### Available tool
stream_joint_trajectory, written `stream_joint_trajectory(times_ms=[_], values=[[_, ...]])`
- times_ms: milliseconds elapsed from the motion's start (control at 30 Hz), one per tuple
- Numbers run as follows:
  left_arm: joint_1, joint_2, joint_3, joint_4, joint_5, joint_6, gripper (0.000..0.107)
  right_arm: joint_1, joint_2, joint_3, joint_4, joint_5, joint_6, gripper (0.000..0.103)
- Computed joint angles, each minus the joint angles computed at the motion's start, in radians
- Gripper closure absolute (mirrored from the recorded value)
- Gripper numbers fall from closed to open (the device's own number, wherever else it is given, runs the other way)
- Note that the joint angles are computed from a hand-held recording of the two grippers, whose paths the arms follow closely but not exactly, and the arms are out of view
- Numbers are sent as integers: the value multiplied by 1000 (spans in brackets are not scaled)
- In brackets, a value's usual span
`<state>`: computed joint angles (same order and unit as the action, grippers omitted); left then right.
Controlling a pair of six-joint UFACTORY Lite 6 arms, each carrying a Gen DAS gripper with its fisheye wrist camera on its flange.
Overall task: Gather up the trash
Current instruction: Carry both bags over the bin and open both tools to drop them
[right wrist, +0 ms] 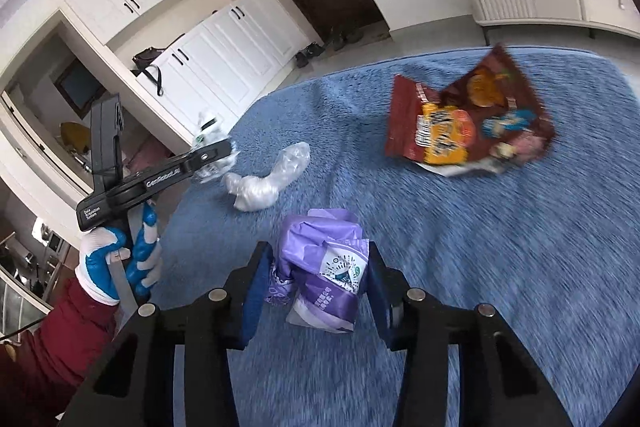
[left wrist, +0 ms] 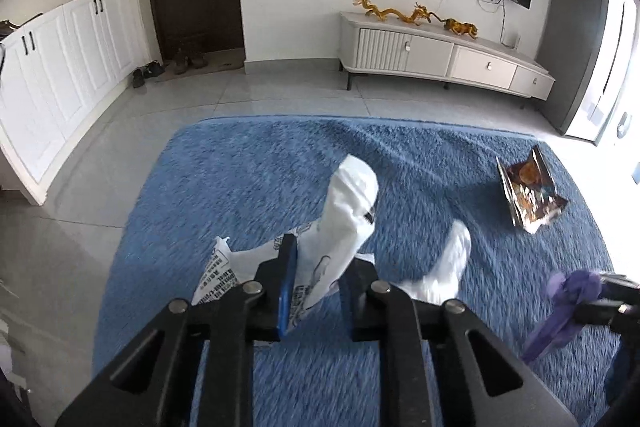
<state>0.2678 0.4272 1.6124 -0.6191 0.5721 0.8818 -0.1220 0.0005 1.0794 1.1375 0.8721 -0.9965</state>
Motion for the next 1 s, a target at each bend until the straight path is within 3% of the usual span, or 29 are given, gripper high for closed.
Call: stream_joint_trajectory(times_ms=[167,333,467,600,833,1000], values=[[73,-153,-158,6,50,39,89,-95,-177,-126,-58,65,11,60],[152,-344,-302,-64,210,158,89,-203,-299,-193,-120,118,22,60],[102,-455,-377,-80,305,177,89,-324,-373,-226,-162,169,7,60],[-60,-529,-443,-62,326,108,89,-446,-421,-231,-201,221,-25,60],[-528,-501,-406,-23,241,-132,89,-849,-375,-172,-209,353,-212,60],[-854,-297,-192,88,158,-356,89,-1065,-237,-115,-246,273,-325,60]])
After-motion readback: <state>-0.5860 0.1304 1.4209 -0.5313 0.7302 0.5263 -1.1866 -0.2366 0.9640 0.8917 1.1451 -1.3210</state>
